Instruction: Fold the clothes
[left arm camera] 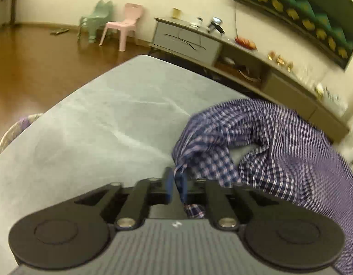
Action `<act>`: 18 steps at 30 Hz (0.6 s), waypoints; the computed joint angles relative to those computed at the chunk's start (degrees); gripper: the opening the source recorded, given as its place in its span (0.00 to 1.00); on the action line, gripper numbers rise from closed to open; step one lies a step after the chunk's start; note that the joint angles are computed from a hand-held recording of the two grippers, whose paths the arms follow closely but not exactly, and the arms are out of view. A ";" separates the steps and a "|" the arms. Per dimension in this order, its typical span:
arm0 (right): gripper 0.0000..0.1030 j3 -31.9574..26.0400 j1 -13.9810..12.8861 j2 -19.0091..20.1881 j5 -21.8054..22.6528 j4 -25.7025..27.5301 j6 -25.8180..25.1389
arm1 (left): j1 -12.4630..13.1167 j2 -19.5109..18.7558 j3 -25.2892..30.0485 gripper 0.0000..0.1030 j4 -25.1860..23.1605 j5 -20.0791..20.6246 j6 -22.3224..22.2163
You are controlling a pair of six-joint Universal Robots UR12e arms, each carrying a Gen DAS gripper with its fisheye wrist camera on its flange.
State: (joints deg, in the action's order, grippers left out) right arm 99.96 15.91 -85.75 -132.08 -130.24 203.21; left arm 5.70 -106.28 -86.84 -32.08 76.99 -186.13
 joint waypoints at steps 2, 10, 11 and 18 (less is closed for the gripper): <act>0.46 0.91 1.66 -1.48 3.25 -6.42 4.26 | 0.02 1.37 -1.87 0.27 1.47 -2.18 0.60; 0.79 0.07 6.06 1.84 27.96 -21.53 7.11 | -5.10 5.24 -7.06 0.68 -6.73 -6.80 27.66; 0.78 0.00 6.30 2.25 27.95 -21.10 9.03 | -5.25 5.26 -7.11 0.67 -7.91 -6.20 29.22; 0.00 0.42 7.77 2.02 26.39 -24.04 7.03 | -1.18 7.85 -8.76 0.00 -5.56 -14.69 29.70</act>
State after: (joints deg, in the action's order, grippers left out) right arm 100.38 23.68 -83.73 -105.69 -154.28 210.24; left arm 4.52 -98.43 -95.59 -37.64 62.30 -156.44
